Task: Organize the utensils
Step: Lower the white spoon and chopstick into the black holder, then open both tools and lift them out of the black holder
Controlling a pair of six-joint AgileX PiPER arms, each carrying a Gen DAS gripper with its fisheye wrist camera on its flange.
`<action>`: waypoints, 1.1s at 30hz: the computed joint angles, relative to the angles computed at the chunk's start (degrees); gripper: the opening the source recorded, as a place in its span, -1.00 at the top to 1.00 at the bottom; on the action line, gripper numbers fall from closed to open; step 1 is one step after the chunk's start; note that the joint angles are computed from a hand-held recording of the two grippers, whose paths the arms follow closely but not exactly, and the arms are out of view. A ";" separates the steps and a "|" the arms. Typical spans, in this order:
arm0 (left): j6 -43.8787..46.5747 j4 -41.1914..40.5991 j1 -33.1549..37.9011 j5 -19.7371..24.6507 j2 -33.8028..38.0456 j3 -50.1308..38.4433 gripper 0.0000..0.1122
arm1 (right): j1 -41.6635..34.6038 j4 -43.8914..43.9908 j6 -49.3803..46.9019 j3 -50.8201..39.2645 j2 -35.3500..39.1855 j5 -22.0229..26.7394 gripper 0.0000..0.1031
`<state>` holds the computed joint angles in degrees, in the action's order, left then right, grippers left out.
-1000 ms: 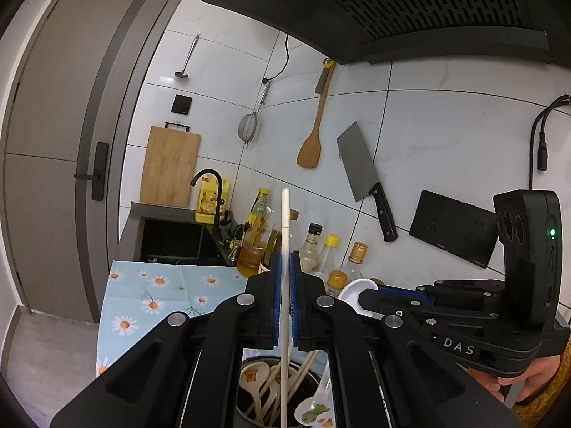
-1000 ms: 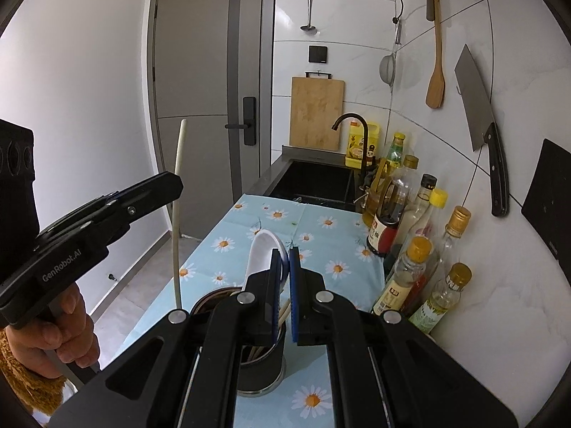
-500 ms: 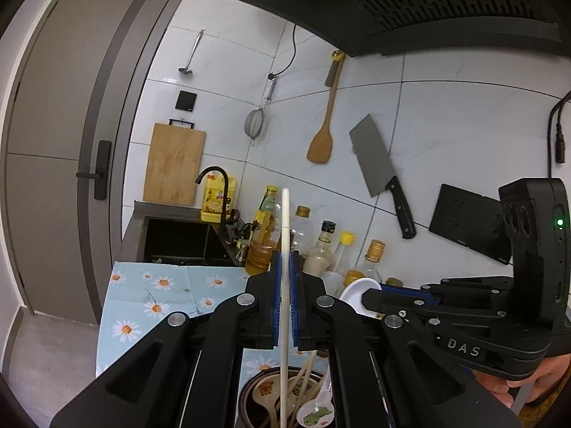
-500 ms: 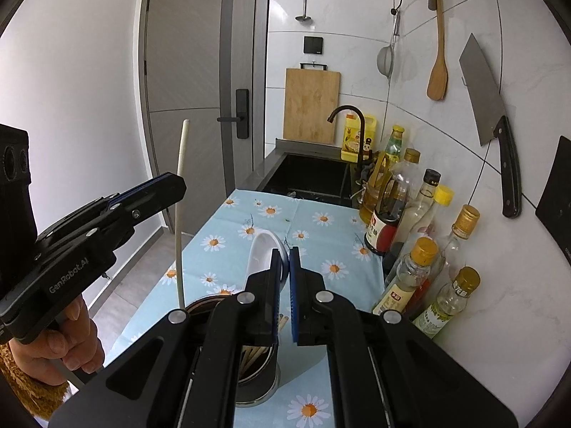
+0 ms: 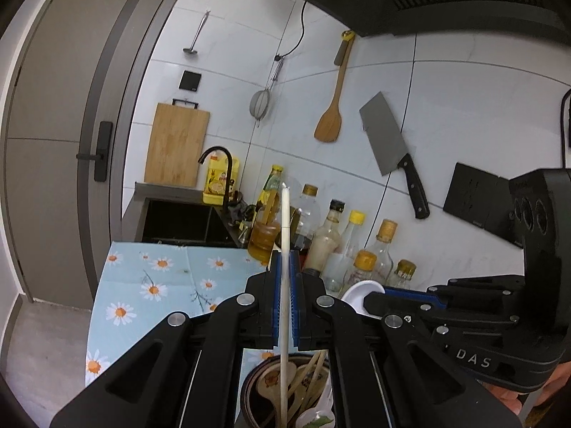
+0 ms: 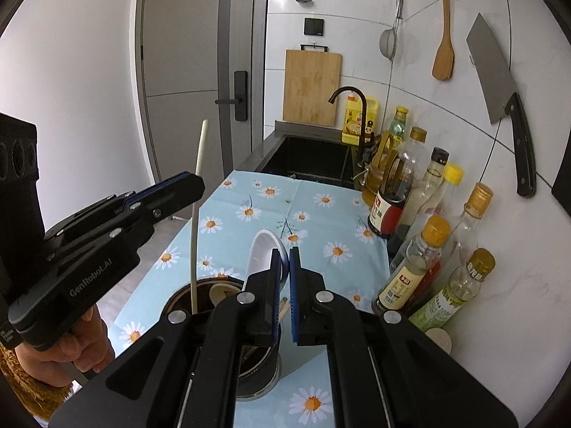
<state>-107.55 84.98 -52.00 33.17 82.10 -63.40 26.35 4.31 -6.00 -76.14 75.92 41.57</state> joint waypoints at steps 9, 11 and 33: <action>6.11 -8.08 0.12 -3.13 -0.21 1.90 0.92 | -0.01 4.73 -2.61 1.67 0.59 1.12 0.80; 8.29 -10.74 0.12 -3.86 -0.58 2.19 0.92 | -0.65 6.57 -3.43 2.04 0.32 1.34 0.63; 13.23 -19.87 -8.44 5.37 -8.78 5.61 0.71 | -7.29 16.57 -7.45 7.75 -11.36 9.73 0.47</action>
<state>-94.32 65.11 -60.44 38.53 73.32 -57.79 19.06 20.88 -13.46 -68.40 64.56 51.30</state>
